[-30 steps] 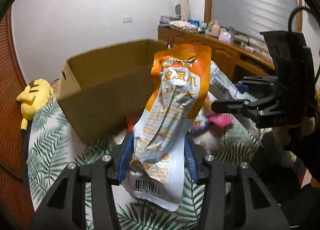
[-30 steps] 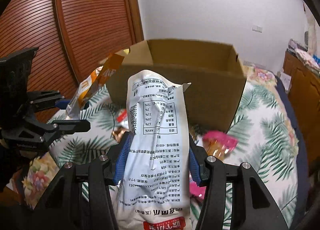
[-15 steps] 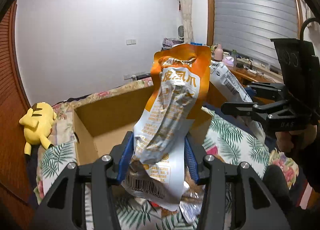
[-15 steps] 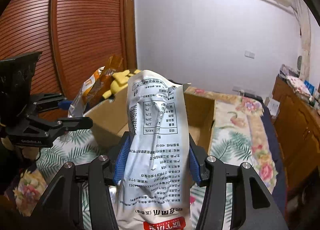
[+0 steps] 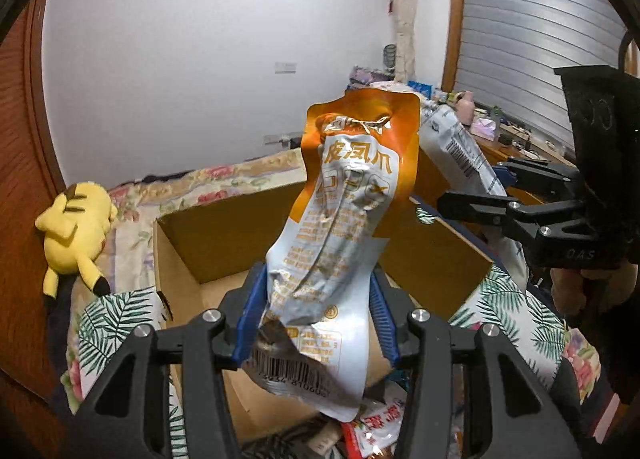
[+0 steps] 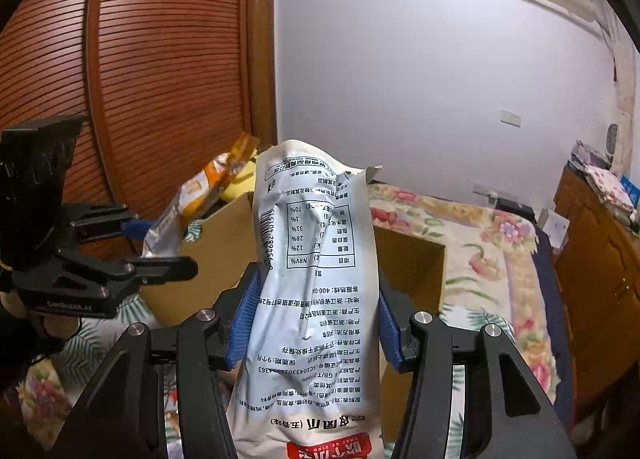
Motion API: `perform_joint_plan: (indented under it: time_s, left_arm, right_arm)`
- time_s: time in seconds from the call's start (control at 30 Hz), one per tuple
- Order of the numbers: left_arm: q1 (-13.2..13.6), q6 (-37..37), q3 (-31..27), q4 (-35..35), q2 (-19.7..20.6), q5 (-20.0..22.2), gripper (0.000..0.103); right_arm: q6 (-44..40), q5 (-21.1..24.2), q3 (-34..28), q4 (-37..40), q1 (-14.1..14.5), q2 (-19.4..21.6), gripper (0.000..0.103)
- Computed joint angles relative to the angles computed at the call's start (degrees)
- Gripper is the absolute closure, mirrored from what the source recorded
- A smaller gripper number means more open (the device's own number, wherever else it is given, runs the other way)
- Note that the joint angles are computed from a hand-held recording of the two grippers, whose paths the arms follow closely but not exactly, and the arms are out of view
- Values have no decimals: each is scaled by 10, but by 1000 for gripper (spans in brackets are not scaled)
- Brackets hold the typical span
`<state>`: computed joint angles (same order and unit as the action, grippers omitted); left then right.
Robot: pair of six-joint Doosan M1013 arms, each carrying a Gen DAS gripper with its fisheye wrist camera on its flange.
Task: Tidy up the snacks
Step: 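Carry both pouches over the box and open both grippers to drop them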
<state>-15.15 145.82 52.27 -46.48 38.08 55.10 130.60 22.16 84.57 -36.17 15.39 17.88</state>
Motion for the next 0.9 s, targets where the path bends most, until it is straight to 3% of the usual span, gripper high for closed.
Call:
perform_joint_plan:
  time_s: [0.27,0.57,0.9]
  left_arm:
    - [-11,-48,-38,62,31,5,53]
    - [-22,-71,-24,108,29,-2,50]
    - [-30,-102,-22,155,28,-12,43]
  right_arm:
    - [-3,16,-42,3,-9,39,50]
    - [1,58,-51,-3,-4,57,49]
    - [116,70,-46,-78,-2,57,49]
